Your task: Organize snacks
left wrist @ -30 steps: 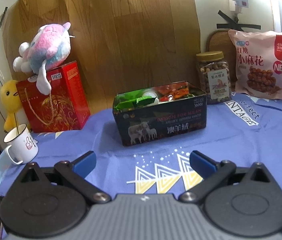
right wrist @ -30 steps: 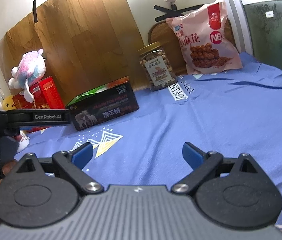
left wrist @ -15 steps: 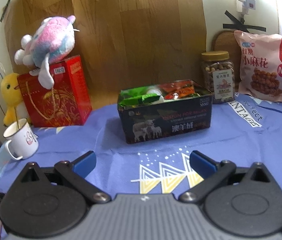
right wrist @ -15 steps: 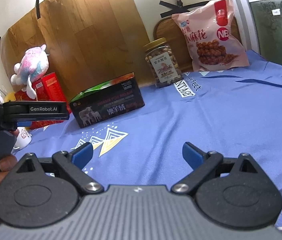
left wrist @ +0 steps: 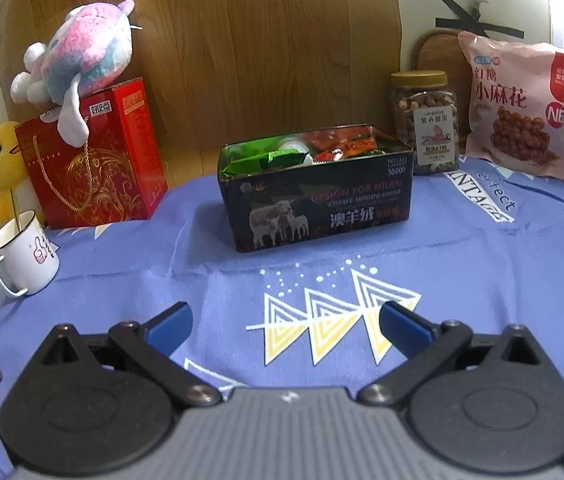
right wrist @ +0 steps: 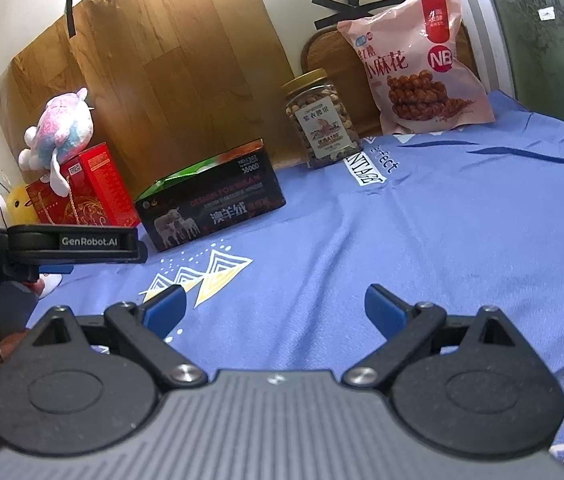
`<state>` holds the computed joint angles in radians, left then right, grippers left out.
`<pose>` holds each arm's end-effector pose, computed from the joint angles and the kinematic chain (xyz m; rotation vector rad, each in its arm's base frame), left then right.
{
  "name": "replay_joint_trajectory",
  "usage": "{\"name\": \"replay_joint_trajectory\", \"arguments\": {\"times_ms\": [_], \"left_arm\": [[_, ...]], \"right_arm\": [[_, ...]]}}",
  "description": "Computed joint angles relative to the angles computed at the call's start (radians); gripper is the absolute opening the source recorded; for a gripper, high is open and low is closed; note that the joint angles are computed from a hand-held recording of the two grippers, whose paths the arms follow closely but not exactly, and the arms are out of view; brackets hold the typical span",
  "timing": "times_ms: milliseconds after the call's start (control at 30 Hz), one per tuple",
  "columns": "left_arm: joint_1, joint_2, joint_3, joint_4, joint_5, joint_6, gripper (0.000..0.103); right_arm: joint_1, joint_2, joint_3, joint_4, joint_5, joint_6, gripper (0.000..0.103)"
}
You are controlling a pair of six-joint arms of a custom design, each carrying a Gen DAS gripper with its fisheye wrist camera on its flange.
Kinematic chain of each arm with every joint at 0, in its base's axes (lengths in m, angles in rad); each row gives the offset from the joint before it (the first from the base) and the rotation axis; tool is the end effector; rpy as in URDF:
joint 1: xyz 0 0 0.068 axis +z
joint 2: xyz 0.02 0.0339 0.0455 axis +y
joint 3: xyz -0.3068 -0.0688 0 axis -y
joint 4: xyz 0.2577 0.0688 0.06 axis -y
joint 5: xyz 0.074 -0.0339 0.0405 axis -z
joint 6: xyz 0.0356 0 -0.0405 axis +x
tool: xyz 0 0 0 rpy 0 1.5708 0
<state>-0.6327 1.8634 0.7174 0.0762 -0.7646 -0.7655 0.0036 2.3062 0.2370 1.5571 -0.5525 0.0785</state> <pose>0.2704 -0.1677 0.1098 -0.3828 2.2444 0.3241 0.2462 0.0196 0.0349 -0.2604 2.0410 0.6237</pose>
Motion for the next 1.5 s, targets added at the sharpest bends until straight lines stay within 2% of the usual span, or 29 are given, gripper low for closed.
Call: {"name": "replay_joint_trajectory", "arguments": {"times_ms": [1500], "left_arm": [[-0.003, 0.059, 0.046, -0.032, 0.018, -0.018, 0.103]], "right_arm": [[-0.008, 0.006, 0.011, -0.011, -0.009, 0.005, 0.098]]}}
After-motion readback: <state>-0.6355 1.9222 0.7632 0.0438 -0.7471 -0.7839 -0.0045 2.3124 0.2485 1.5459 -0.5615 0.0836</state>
